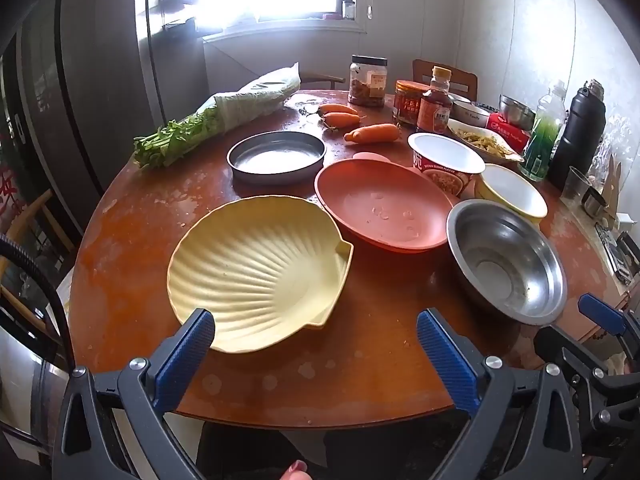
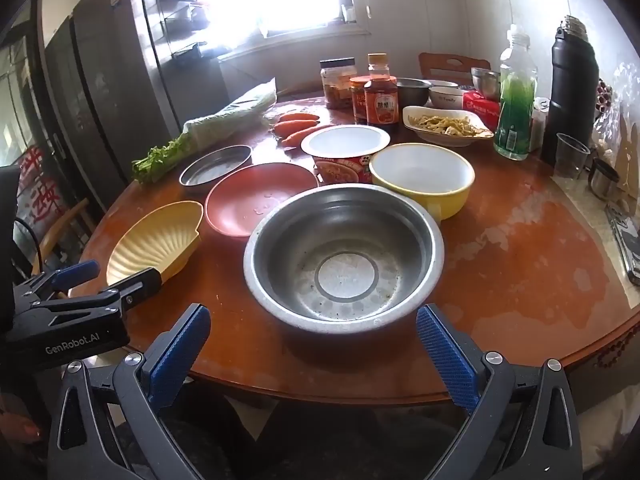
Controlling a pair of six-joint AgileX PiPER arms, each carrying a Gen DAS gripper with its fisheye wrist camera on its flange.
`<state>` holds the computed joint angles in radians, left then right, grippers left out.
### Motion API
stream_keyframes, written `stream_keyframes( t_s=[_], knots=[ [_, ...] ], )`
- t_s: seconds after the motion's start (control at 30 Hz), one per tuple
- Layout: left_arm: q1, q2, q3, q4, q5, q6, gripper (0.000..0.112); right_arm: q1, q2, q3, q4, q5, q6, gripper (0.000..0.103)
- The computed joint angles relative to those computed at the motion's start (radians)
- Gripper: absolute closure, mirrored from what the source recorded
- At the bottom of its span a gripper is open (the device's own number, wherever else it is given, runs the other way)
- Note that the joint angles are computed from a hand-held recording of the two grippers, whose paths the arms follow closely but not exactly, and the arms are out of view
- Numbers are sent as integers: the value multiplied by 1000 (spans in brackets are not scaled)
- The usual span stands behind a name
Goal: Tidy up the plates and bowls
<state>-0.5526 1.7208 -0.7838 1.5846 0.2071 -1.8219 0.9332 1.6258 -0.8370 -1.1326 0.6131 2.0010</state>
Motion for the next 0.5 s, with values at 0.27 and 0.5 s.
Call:
stream_keyframes(
  t_s=[0.27, 0.5],
  knots=[
    [8, -10, 5, 5, -7, -7, 10, 6, -3, -6, 14, 21, -11, 0],
    [11, -10, -3, -50, -9, 50, 10, 5, -2, -12, 31, 23, -31, 0]
  ],
)
